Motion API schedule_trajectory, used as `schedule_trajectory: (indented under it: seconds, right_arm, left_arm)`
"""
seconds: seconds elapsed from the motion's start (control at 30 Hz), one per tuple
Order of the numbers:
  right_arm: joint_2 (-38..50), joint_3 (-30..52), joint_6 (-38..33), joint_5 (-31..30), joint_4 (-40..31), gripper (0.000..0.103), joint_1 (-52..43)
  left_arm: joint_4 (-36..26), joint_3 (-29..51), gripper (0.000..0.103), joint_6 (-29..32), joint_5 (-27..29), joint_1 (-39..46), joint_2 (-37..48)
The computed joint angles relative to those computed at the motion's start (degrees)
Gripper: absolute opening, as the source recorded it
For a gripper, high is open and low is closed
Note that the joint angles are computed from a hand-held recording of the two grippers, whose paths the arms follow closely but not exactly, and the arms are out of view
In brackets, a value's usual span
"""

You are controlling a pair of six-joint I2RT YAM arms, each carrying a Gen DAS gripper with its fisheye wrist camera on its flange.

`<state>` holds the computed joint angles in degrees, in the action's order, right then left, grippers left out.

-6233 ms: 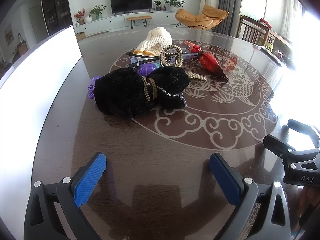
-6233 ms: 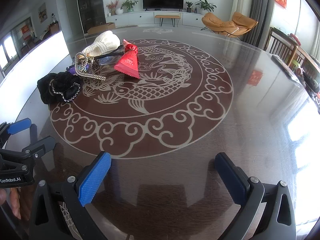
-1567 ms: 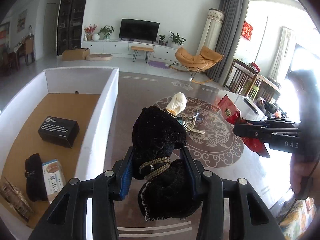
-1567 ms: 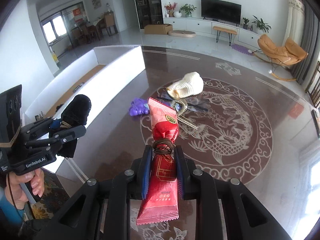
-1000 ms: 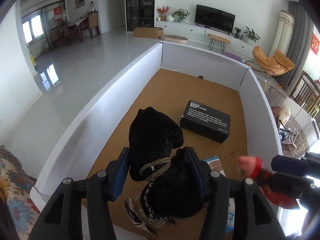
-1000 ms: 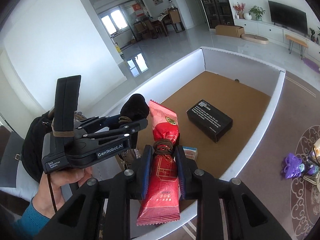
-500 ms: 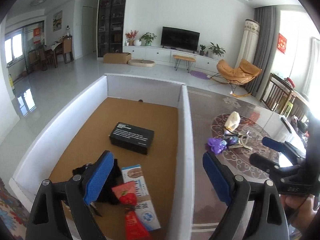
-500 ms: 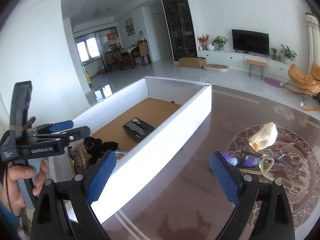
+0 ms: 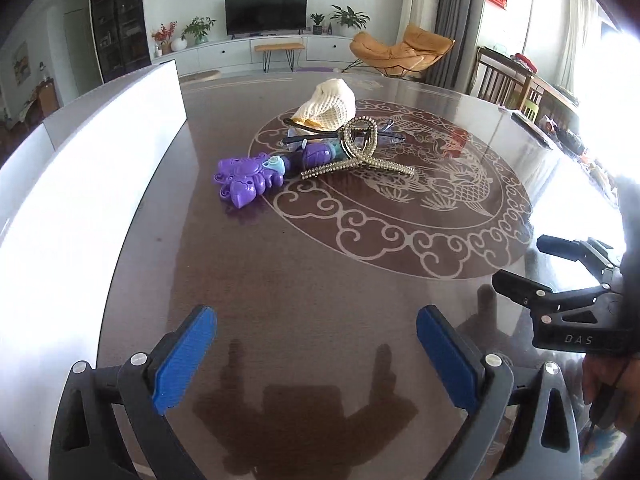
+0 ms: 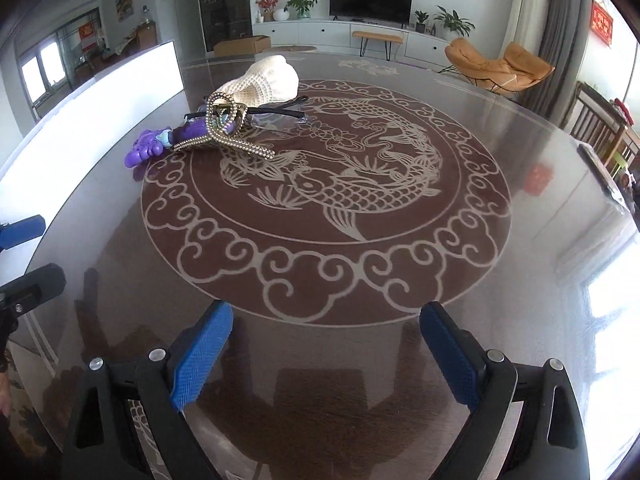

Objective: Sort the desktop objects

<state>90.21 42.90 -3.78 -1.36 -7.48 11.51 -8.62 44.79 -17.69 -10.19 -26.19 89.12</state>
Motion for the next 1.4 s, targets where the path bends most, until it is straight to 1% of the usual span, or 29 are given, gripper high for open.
schedule_trajectory:
  seconds: [0.07,0.13,0.23,0.3,0.37,0.47,1.4]
  right_arm:
    - [0.05,-0.6,0.49,-0.39,0.96,0.095,-0.27]
    - [-0.15,-1.29,0.76,-0.17,2.18,0.095,-0.38]
    - [-0.47,-1.24,1.58,0.6,1.79,0.096,0.12]
    - [0.62,-0.7,2.02,0.74,1.67,0.103,-0.19]
    - [0.78,-0.75,2.1,0.97,1.97,0.103,0.01]
    - [0.88,-0.7,2.18,1.02,2.01,0.103,0.09]
    - [0.81,-0.79,2.11,0.94,2.05,0.103,0.01]
  left_arm:
    - [1.53,1.9,0.102,0.35,-0.7,0.14,3.15]
    - [1.14,4.34,0.102,0.98,-2.22,0.19,5.9]
    - [1.46,5.83,0.102,1.42,-1.57,0.99,8.34]
    - [0.63,6.35,0.102,1.32,-0.28,1.81,9.13]
    - [0.92,6.16,0.102,1.32,0.03,1.97,9.05]
    - [-0.5,7.13,0.103,1.58,-1.64,0.97,9.71]
    - [-0.94,7.16,0.103,1.55,-1.36,1.16,9.42]
